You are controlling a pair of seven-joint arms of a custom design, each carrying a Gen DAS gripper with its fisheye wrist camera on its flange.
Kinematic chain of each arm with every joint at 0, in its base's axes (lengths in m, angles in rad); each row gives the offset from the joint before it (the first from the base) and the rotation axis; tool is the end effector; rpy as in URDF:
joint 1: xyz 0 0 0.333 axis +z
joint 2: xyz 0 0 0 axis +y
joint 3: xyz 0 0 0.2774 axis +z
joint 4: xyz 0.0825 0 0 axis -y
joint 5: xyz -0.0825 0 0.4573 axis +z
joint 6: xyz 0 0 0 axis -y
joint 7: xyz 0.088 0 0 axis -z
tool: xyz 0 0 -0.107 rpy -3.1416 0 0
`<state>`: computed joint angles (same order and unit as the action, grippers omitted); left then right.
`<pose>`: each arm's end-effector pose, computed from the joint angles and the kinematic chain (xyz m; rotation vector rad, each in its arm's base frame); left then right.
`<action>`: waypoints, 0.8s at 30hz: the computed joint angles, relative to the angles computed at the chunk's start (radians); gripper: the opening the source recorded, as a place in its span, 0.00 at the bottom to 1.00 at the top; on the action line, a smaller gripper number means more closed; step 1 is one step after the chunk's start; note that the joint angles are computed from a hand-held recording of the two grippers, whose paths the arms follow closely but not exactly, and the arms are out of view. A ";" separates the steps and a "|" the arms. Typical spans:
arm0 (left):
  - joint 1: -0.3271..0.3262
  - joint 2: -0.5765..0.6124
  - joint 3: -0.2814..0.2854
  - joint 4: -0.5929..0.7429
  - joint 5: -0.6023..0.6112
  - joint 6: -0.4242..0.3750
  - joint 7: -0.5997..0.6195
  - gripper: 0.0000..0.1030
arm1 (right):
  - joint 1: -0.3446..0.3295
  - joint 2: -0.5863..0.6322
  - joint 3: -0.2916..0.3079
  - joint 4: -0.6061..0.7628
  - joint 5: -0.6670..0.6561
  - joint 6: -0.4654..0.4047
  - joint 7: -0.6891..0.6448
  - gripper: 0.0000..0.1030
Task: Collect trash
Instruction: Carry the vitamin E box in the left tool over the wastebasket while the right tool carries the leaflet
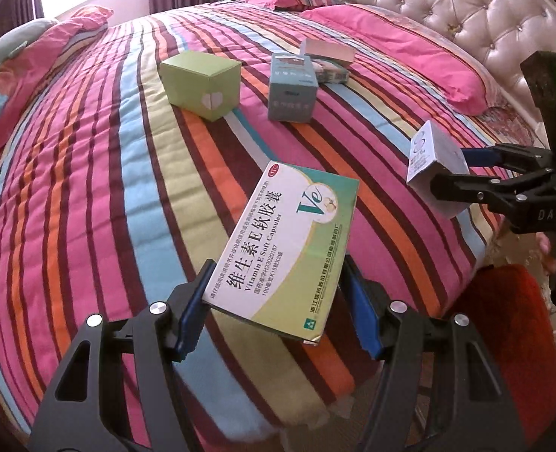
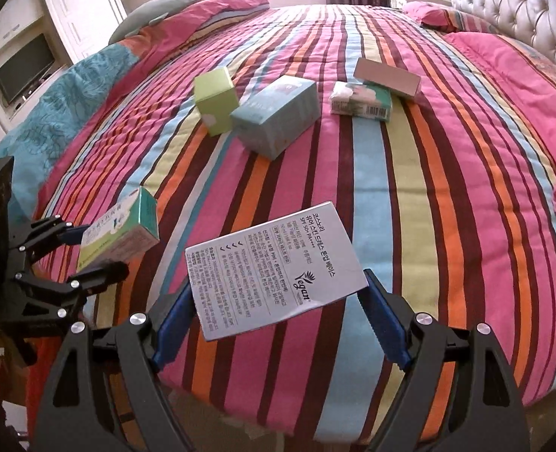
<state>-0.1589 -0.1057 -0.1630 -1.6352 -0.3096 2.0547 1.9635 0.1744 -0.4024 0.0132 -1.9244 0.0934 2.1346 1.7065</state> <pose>0.5969 -0.2219 0.6717 -1.2662 2.5444 -0.8281 0.5428 0.1084 0.6885 -1.8407 1.7907 -0.3813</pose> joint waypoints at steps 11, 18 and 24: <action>-0.015 -0.216 0.035 -0.201 -0.026 -0.036 0.032 0.62 | 0.023 -0.189 0.019 -0.151 -0.001 -0.039 0.000 0.77; -0.030 -0.326 0.056 -0.293 -0.022 -0.070 0.056 0.62 | 0.049 -0.293 0.035 -0.236 0.012 -0.077 0.031 0.77; -0.044 -0.415 0.065 -0.375 -0.012 -0.106 0.076 0.62 | 0.080 -0.348 0.034 -0.291 0.055 -0.096 0.062 0.77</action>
<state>-0.2028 -0.5204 -0.0981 -2.0106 -0.3216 1.9484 2.0399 0.2545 -0.7506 0.0467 -2.2150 0.1480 2.0388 1.7684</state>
